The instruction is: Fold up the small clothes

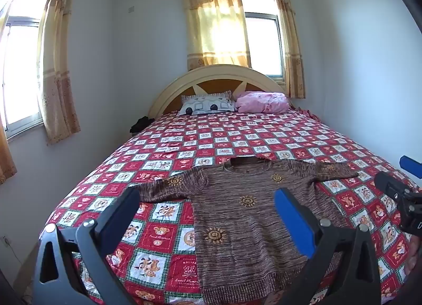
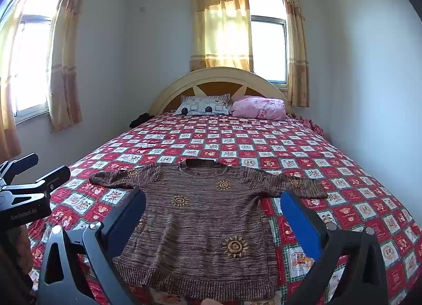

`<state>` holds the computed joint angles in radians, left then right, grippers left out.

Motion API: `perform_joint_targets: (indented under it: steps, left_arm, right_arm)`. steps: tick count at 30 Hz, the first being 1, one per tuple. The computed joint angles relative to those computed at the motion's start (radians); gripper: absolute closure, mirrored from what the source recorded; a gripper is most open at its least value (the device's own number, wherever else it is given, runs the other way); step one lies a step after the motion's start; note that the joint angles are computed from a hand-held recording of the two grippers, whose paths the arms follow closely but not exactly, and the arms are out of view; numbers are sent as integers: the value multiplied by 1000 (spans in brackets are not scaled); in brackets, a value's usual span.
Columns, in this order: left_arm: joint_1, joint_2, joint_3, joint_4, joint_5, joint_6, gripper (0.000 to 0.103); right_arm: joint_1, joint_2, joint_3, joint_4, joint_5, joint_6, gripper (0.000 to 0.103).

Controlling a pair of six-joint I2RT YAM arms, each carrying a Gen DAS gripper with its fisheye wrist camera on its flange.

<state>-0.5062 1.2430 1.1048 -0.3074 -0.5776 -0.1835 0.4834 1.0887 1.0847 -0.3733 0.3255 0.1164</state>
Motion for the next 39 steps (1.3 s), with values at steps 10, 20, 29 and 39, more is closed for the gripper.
perform_joint_targets:
  steps: [10,20,29,39]
  left_arm:
    - [13,-8,-11,20,11,12,0]
    - [6,-4,-14,33,-8,-2,0]
    - [-9,6,-13,43,-34,-2,0]
    - [7,11,-26,59,-4,-12,0]
  right_arm:
    - [11,10,14,-15,11,16,1]
    - [-14,-12,-22,21,-8,-1,1]
    - [3,8,-8,19,26,-4,1]
    - [-14,10,-13,27,11,-8,1]
